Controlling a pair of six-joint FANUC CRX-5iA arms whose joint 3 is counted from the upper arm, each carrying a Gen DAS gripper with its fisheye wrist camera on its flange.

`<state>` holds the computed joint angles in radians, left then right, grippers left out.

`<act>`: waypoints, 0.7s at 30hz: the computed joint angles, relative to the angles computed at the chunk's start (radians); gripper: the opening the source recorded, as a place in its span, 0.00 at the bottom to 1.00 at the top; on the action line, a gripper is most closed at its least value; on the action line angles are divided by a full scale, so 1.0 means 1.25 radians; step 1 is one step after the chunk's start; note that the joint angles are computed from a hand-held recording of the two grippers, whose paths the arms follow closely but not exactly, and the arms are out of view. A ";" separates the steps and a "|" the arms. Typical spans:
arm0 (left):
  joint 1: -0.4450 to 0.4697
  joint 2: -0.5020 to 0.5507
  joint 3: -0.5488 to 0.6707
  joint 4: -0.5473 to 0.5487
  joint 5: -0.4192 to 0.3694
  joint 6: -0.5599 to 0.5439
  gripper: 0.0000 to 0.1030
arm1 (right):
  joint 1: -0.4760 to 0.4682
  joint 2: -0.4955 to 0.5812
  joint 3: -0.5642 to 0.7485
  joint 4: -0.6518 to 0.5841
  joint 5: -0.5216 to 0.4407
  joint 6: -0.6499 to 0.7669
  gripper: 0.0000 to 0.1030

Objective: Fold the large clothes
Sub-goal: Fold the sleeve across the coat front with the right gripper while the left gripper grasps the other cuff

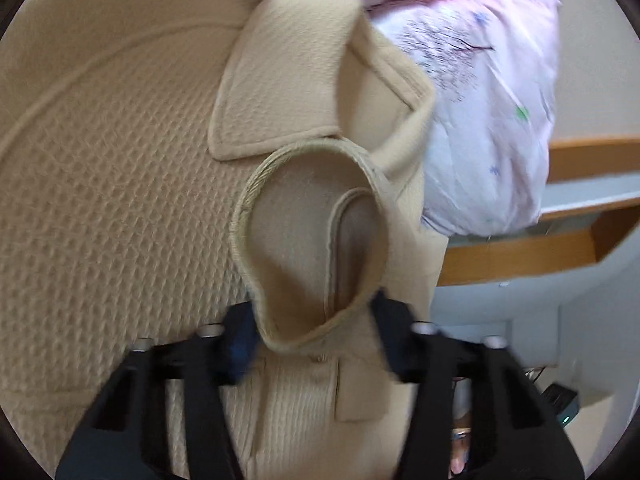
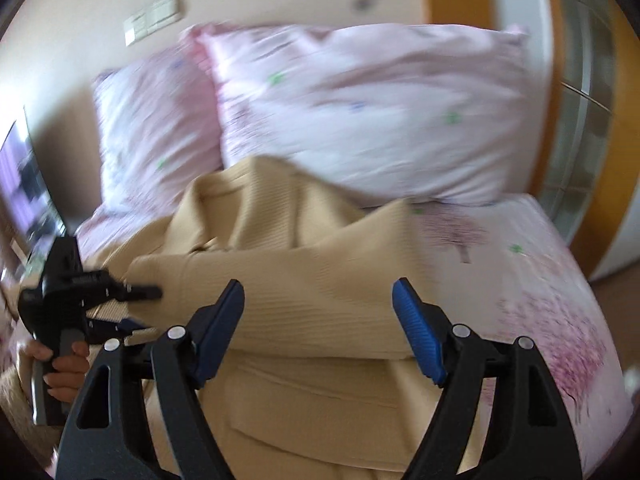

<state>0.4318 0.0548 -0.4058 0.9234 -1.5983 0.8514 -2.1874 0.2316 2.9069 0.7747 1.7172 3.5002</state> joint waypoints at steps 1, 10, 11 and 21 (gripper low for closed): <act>-0.003 -0.003 -0.001 0.005 0.008 -0.006 0.25 | -0.003 0.007 0.003 0.004 0.008 -0.009 0.75; 0.011 -0.069 0.025 -0.034 0.132 -0.143 0.07 | -0.025 0.001 0.006 -0.008 -0.009 -0.009 0.71; 0.007 -0.062 0.033 -0.063 0.138 -0.133 0.07 | -0.040 -0.005 0.008 -0.029 -0.028 0.004 0.68; 0.028 -0.074 0.029 -0.121 0.134 -0.138 0.30 | -0.203 -0.156 0.004 -0.332 -0.315 0.201 0.16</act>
<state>0.4669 -0.0373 -0.3700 0.7716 -1.4306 0.6783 -2.4407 0.0366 2.9124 0.3591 1.3238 3.7514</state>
